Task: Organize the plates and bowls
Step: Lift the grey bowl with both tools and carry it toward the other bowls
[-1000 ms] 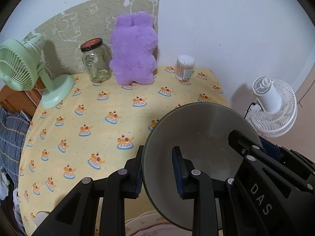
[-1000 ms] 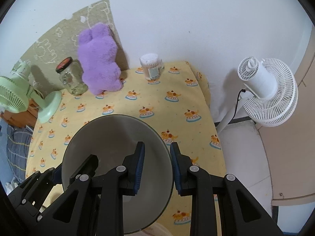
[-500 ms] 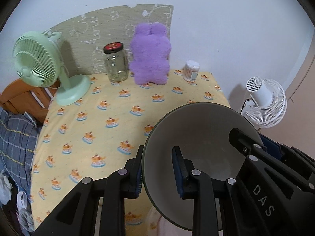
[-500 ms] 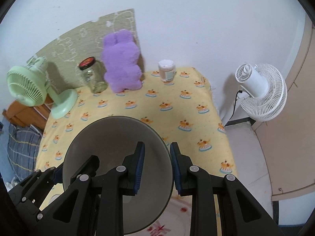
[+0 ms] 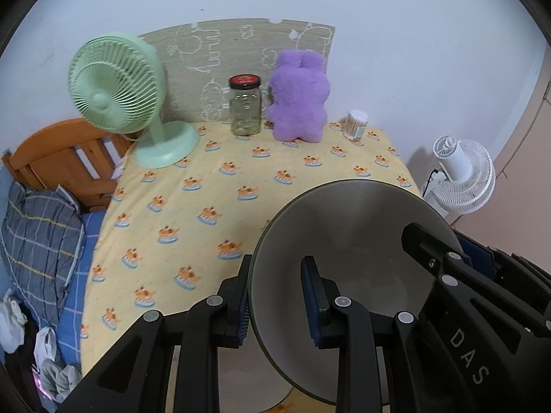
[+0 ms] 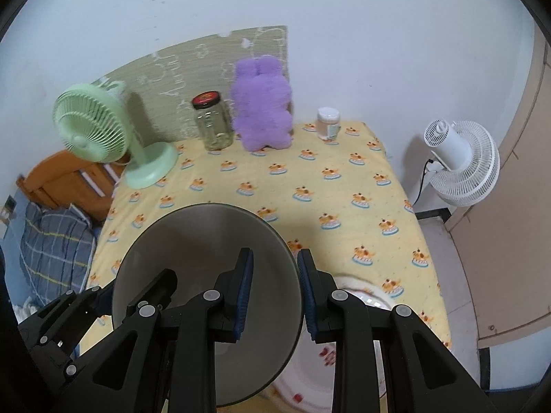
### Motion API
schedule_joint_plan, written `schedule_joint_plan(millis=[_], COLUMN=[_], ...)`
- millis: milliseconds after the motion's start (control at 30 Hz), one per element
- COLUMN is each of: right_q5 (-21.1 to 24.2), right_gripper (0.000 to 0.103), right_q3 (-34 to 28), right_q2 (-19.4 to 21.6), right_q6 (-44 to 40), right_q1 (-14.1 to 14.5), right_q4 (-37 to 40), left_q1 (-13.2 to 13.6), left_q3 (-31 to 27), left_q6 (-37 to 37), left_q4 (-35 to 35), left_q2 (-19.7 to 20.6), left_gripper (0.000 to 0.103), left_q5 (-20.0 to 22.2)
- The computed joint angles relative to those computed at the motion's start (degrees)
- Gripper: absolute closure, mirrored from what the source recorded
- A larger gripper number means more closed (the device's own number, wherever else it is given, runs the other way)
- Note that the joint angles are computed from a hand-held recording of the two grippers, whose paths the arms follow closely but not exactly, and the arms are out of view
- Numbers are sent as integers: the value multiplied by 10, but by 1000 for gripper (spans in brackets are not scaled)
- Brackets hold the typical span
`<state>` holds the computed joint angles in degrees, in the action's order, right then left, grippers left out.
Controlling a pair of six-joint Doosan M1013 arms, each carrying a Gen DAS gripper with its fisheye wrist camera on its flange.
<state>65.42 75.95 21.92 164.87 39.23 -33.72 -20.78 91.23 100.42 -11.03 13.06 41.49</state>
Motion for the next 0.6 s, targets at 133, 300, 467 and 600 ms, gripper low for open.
schedule_joint_plan(millis=[133, 300, 467, 600], right_q5=[-2, 3, 8, 11], right_gripper=[73, 73, 73, 73], right_q3=[-8, -18, -29, -38], right_q2=[9, 22, 36, 50], right_q6=[6, 7, -2, -16], right_q1=[14, 26, 34, 36], right_q4=[3, 11, 26, 47], left_q1=[13, 29, 43, 51], left_q3=[17, 33, 46, 51], left_q6=[12, 28, 39, 33], left_q4=[2, -7, -15, -7], left_q2=[-11, -16, -18, -12], left_gripper=[78, 78, 78, 78], left_q5=[-6, -3, 1, 9])
